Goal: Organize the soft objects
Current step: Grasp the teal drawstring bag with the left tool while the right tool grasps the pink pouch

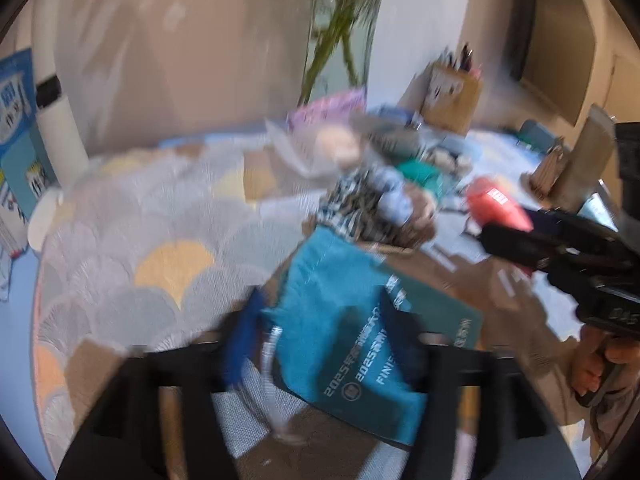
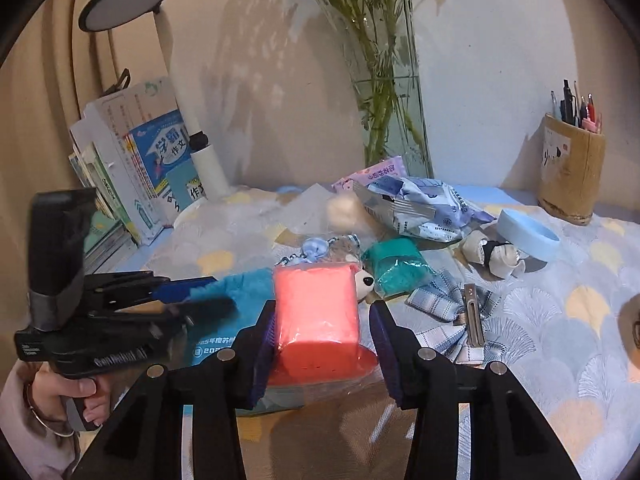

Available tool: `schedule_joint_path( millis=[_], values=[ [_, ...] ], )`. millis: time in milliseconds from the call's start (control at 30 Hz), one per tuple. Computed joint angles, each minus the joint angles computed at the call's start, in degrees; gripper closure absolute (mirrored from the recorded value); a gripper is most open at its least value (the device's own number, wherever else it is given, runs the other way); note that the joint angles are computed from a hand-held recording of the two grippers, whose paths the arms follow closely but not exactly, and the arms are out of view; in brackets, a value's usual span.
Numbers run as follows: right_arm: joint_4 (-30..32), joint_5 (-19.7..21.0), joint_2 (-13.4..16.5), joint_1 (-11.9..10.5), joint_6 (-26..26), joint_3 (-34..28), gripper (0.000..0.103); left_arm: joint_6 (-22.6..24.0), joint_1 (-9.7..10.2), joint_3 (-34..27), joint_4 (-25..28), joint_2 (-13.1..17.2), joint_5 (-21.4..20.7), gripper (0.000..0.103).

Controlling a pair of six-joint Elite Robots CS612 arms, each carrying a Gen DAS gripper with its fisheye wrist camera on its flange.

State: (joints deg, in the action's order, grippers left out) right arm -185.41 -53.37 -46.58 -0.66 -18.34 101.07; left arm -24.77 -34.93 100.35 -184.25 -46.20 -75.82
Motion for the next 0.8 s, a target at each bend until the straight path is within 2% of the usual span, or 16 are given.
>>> schedule_joint_path(
  millis=[67, 100, 133, 167, 200, 233, 333, 433, 600, 800],
  values=[
    [0.4, 0.1, 0.1, -0.1, 0.8, -0.2, 0.057, -1.7, -0.38, 0.2, 1.4, -0.3, 2.3, 0.025],
    [0.8, 0.1, 0.1, -0.1, 1.0, -0.3, 0.057, -2.4, -0.12, 0.4, 1.2, -0.4, 1.2, 0.025],
    [1.3, 0.1, 0.3, -0.2, 1.3, -0.6, 0.057, -2.7, 0.47, 0.6, -0.2, -0.2, -2.3, 0.032],
    [1.8, 0.1, 0.3, -0.3, 1.6, -0.8, 0.057, -2.7, 1.14, 0.9, -2.8, 0.1, -6.3, 0.057],
    [2.4, 0.3, 0.4, -0.4, 1.8, -0.9, 0.057, -2.5, 1.56, 1.1, -5.0, 0.3, -9.6, 0.070],
    [2.8, 0.5, 0.5, -0.5, 2.0, -1.1, 0.057, -2.5, 1.68, 1.0, -4.8, 0.4, -10.5, 0.072],
    [3.7, 0.8, 0.7, -0.7, 2.9, -1.3, 0.057, -3.1, 1.49, 1.3, -5.1, 0.4, -9.4, 0.092],
    [3.1, 1.3, 0.7, -0.9, 3.6, -1.2, 0.057, -4.8, 1.40, 1.9, -9.1, 0.7, -8.7, 0.095],
    [-1.5, 2.7, 0.7, -1.3, 4.5, -0.2, 0.058, -4.1, -0.71, 3.4, -13.7, 0.2, -1.5, 0.095],
    [-2.6, 1.9, 0.6, -1.1, 4.6, 0.0, 0.059, -7.1, -1.74, 3.3, -14.2, -0.1, 2.3, 0.095]
  ],
)
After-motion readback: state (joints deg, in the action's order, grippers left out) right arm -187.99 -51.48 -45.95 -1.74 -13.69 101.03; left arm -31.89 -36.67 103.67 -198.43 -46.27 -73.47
